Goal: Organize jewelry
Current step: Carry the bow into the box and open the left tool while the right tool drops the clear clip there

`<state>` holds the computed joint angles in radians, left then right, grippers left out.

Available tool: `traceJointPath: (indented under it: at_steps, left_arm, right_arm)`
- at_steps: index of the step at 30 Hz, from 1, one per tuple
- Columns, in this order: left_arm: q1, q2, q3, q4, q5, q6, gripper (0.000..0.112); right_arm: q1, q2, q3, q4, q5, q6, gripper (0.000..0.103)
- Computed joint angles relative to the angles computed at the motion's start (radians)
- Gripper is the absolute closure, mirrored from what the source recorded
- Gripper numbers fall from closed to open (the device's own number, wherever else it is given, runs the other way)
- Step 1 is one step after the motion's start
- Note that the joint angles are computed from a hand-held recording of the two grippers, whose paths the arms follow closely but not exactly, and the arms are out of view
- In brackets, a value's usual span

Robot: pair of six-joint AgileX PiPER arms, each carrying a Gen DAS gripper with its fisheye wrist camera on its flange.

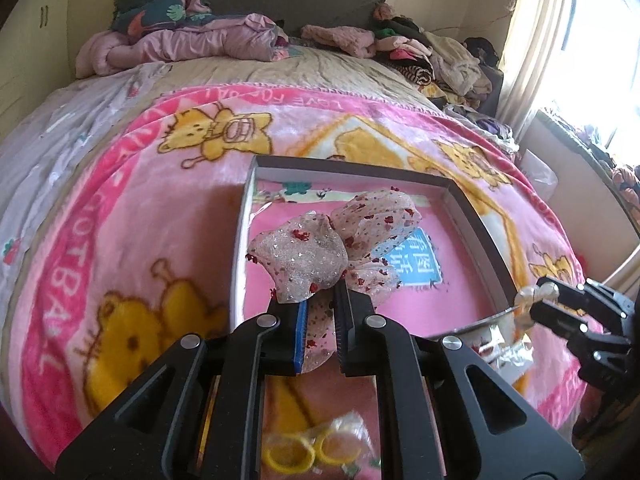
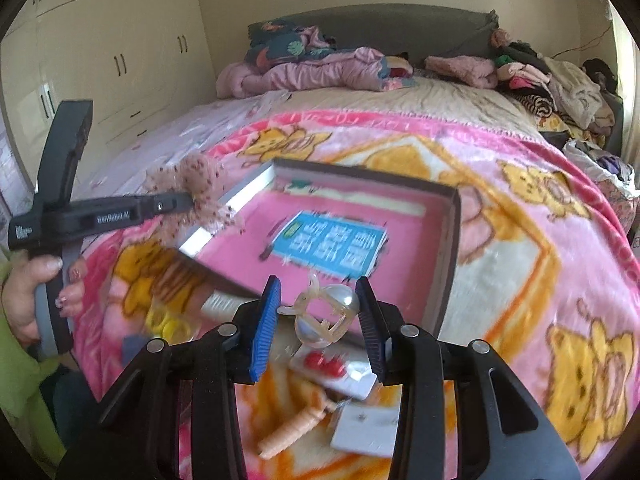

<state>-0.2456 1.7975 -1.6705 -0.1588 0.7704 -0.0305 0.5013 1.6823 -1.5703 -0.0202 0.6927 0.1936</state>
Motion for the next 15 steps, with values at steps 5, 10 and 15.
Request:
traceJointPath:
  at_steps: [5,10,15]
  left_arm:
    - [-0.011,0.091,-0.101,0.003,0.036,-0.01,0.106]
    - [-0.022,0.173,-0.194,0.0,0.079,-0.006,0.106]
    - [-0.028,0.223,-0.243,-0.007,0.106,0.005,0.104]
  right_arm:
    - [-0.035,0.065,-0.079,-0.005,0.019,-0.012,0.066]
    - [-0.066,0.123,-0.131,0.005,0.026,-0.02,0.066]
    - [-0.089,0.182,-0.181,0.015,0.046,-0.024,0.066]
